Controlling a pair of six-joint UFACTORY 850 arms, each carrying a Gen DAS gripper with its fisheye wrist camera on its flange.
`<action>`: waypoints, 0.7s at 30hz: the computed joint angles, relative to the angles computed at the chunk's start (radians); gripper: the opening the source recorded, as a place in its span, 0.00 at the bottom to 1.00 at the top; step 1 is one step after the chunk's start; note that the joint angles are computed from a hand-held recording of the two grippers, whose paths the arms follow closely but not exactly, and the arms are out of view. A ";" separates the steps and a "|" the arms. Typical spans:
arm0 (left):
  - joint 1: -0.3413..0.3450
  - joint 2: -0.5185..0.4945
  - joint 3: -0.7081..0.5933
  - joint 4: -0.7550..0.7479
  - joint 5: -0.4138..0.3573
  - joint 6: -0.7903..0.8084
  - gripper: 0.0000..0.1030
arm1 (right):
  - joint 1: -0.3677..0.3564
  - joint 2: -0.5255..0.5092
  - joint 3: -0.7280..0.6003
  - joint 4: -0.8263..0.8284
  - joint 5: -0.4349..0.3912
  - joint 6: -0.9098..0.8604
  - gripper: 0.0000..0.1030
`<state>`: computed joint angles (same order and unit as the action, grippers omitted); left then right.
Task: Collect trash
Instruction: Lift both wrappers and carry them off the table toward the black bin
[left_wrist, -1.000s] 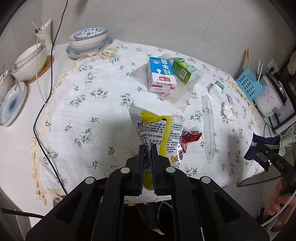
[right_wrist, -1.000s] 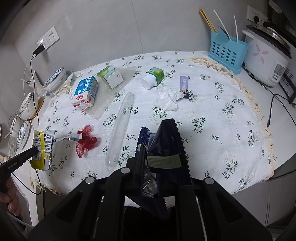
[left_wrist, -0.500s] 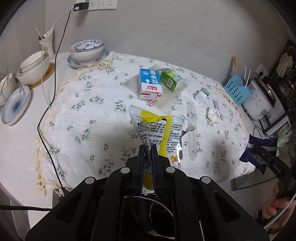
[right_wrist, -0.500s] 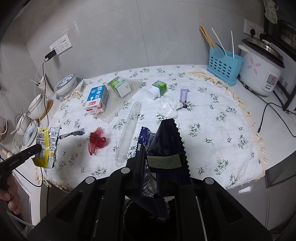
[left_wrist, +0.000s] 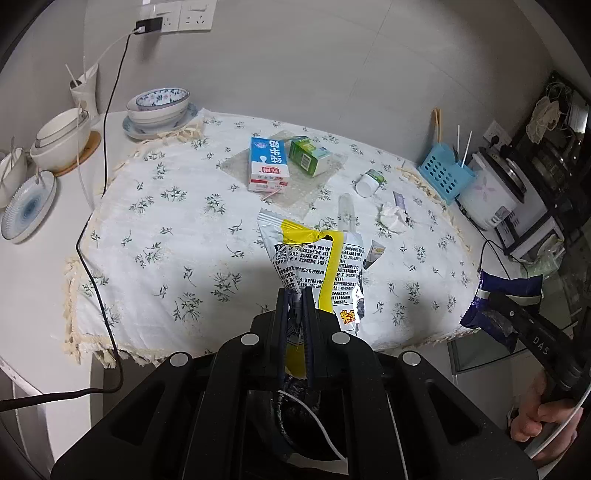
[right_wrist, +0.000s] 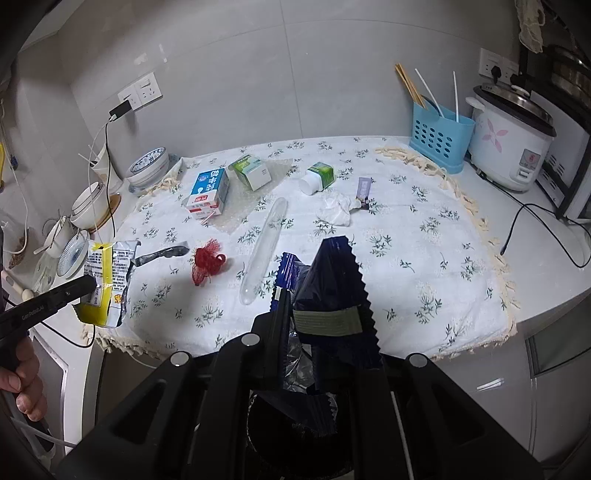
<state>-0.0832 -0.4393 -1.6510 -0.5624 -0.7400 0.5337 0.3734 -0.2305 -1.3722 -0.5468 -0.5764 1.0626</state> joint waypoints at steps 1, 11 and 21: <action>-0.002 0.010 0.014 -0.004 0.005 0.008 0.06 | 0.003 0.007 0.009 -0.004 0.000 0.006 0.09; -0.035 0.085 0.132 0.000 0.023 0.045 0.06 | 0.030 0.069 0.099 0.005 0.009 0.030 0.09; -0.063 0.129 0.228 0.001 0.036 0.071 0.06 | 0.051 0.107 0.175 0.038 0.005 0.027 0.09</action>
